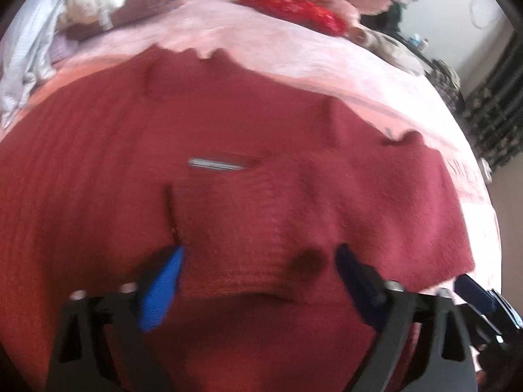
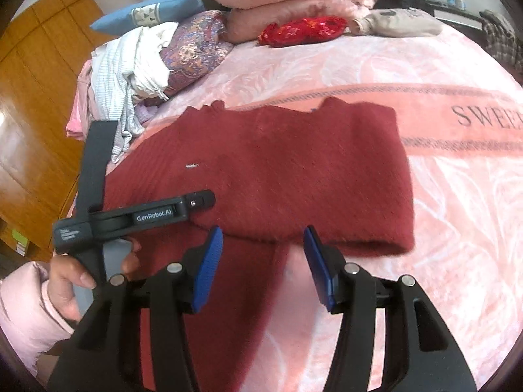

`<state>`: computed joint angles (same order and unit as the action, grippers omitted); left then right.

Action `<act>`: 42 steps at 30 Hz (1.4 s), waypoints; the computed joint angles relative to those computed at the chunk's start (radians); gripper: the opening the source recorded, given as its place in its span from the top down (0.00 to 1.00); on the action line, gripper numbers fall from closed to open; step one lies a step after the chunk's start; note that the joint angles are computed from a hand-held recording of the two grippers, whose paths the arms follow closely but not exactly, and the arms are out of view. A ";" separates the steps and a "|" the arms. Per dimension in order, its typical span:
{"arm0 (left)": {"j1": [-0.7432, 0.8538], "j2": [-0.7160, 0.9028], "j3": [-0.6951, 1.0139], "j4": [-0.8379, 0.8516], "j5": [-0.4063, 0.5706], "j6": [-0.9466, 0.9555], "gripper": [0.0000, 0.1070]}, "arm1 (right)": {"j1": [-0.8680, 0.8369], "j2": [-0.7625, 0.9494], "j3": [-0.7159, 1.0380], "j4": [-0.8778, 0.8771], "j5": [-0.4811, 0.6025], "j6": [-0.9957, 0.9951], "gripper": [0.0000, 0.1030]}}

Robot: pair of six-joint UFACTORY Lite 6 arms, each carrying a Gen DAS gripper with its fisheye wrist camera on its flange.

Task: Fold small clothes
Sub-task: 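Grasp the other sleeve cuff with the left tool and fold it across the body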

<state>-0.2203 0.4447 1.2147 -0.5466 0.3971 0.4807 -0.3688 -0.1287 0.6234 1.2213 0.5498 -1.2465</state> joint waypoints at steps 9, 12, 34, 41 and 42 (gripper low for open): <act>0.038 -0.097 -0.023 -0.088 0.023 0.119 0.87 | -0.167 -0.083 -0.073 -0.017 0.091 -0.045 0.49; 0.132 -0.149 -0.014 -0.098 0.032 0.194 0.87 | -0.211 -0.093 -0.071 -0.021 0.136 -0.032 0.49; 0.570 0.269 0.403 -0.128 0.138 0.467 0.63 | 0.257 0.400 0.285 -0.075 -0.211 0.497 0.77; 0.677 0.305 0.548 -0.028 0.183 0.463 0.42 | 0.218 0.346 0.246 -0.163 -0.171 0.564 0.73; 0.688 0.303 0.560 -0.017 0.175 0.456 0.42 | 0.228 0.327 0.238 -0.220 -0.188 0.629 0.69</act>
